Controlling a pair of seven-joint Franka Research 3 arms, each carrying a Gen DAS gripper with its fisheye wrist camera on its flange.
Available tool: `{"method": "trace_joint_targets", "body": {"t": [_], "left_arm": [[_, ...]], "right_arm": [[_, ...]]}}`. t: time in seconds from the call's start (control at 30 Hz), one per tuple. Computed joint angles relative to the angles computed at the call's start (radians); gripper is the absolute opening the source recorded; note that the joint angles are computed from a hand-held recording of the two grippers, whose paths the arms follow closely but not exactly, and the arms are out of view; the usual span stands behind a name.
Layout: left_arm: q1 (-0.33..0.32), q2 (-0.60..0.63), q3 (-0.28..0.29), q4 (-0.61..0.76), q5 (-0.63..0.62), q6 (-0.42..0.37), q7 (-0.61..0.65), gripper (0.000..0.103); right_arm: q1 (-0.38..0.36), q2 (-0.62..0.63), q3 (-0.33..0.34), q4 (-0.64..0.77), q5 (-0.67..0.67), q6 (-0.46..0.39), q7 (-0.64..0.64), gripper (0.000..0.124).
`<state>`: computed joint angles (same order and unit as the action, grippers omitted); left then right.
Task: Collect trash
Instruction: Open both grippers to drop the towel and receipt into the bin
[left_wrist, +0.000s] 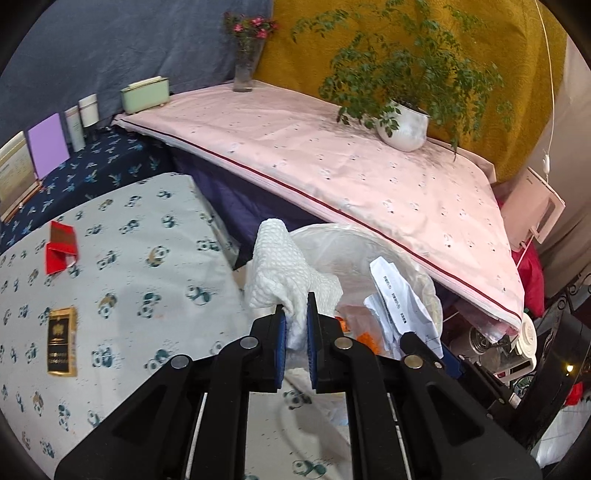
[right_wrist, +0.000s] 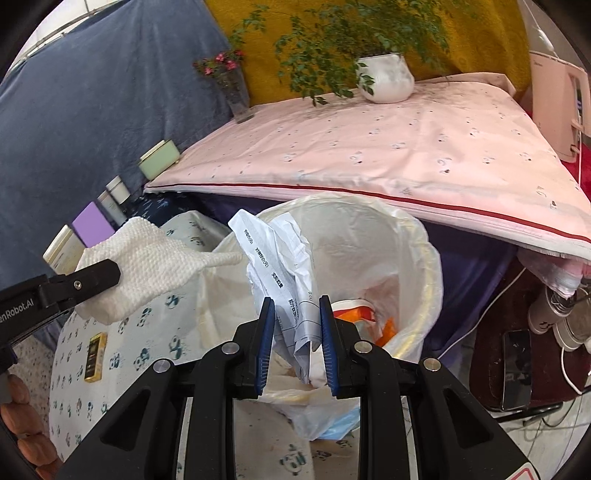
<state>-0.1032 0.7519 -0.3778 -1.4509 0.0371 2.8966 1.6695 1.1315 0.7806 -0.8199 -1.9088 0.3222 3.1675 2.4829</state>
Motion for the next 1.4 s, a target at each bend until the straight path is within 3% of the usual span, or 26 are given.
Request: {"method": "trace_joint_targets", "body": {"t": [0.27, 0.33, 0.37, 0.4, 0.47, 0.63, 0.9, 1.33, 1.4], "left_arm": [[-0.019, 0.083, -0.021, 0.111, -0.018, -0.066, 0.031, 0.011], [-0.021, 0.097, -0.023, 0.132, -0.031, -0.078, 0.035, 0.021], [-0.026, 0.101, -0.017, 0.141, -0.036, -0.085, 0.03, 0.041], [-0.033, 0.101, -0.005, 0.142, -0.038, -0.081, 0.018, 0.053], [-0.039, 0.096, 0.011, 0.127, -0.035, -0.048, 0.002, 0.054], [-0.046, 0.104, 0.037, 0.142, -0.02, -0.067, -0.031, 0.055], [-0.043, 0.075, 0.076, 0.09, 0.008, -0.023, -0.107, 0.07], [0.013, 0.016, 0.125, -0.01, 0.053, 0.027, -0.248, 0.074], [0.013, 0.006, 0.145, -0.027, 0.066, 0.041, -0.276, 0.08]], "right_arm": [[-0.046, 0.003, 0.032, 0.0, 0.008, -0.001, -0.004, 0.023], [-0.061, 0.006, 0.042, 0.009, 0.006, -0.002, -0.004, 0.025], [-0.065, 0.01, 0.045, 0.014, 0.006, -0.004, -0.002, 0.027], [-0.068, 0.013, 0.046, 0.019, 0.005, -0.005, 0.002, 0.03], [-0.076, 0.018, 0.051, 0.028, 0.004, -0.002, 0.006, 0.034], [-0.084, 0.028, 0.055, 0.047, -0.01, -0.016, 0.021, 0.036], [-0.074, 0.031, 0.048, 0.068, -0.049, -0.03, 0.042, 0.04], [-0.083, 0.051, 0.066, 0.182, -0.158, -0.074, 0.066, 0.044], [-0.095, 0.055, 0.079, 0.21, -0.182, -0.086, 0.071, 0.044]]}}
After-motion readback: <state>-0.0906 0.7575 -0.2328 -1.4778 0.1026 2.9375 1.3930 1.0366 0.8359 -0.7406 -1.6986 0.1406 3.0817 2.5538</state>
